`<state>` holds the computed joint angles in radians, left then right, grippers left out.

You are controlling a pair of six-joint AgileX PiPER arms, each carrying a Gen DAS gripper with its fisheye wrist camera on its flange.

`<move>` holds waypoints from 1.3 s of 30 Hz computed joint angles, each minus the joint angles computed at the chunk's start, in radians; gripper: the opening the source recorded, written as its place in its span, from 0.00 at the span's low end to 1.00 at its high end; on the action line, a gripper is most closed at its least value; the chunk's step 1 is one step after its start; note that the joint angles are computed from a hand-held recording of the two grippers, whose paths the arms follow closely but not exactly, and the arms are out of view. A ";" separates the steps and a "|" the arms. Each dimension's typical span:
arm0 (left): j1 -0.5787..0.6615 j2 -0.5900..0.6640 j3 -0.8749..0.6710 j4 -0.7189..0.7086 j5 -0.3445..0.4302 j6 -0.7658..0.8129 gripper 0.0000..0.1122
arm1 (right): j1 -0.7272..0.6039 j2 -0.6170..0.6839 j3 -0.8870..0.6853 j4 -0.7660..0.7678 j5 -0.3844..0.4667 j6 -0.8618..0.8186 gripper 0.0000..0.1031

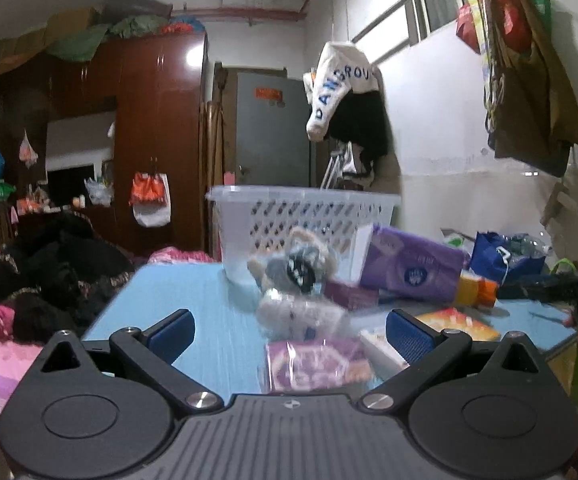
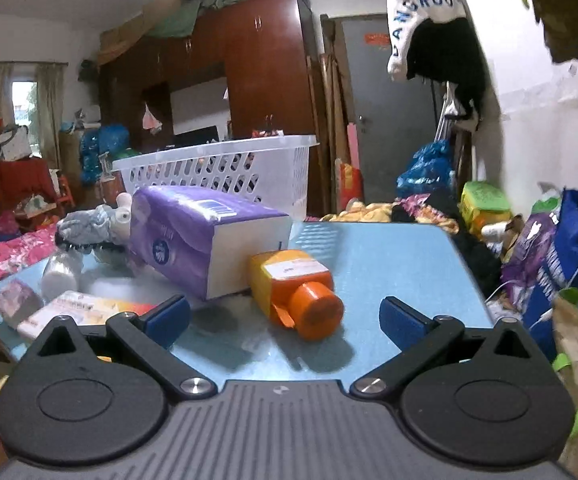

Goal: Organize objects
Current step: 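Grasp the purple-wrapped packet with the left tool while the right tool grasps the orange-capped bottle, then carry the packet and bottle over the basket and open both tools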

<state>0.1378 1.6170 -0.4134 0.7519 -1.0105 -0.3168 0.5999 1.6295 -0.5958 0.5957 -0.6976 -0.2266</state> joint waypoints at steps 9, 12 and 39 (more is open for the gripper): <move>-0.040 0.057 0.005 -0.004 0.010 0.046 0.92 | -0.073 0.005 -0.092 0.015 0.168 -0.038 0.93; -0.051 0.069 -0.001 -0.007 0.023 0.043 0.92 | -0.079 0.005 -0.093 -0.004 0.168 -0.018 0.90; -0.016 0.104 0.029 -0.050 -0.105 0.112 0.65 | -0.037 -0.055 0.051 -0.052 0.002 0.046 0.53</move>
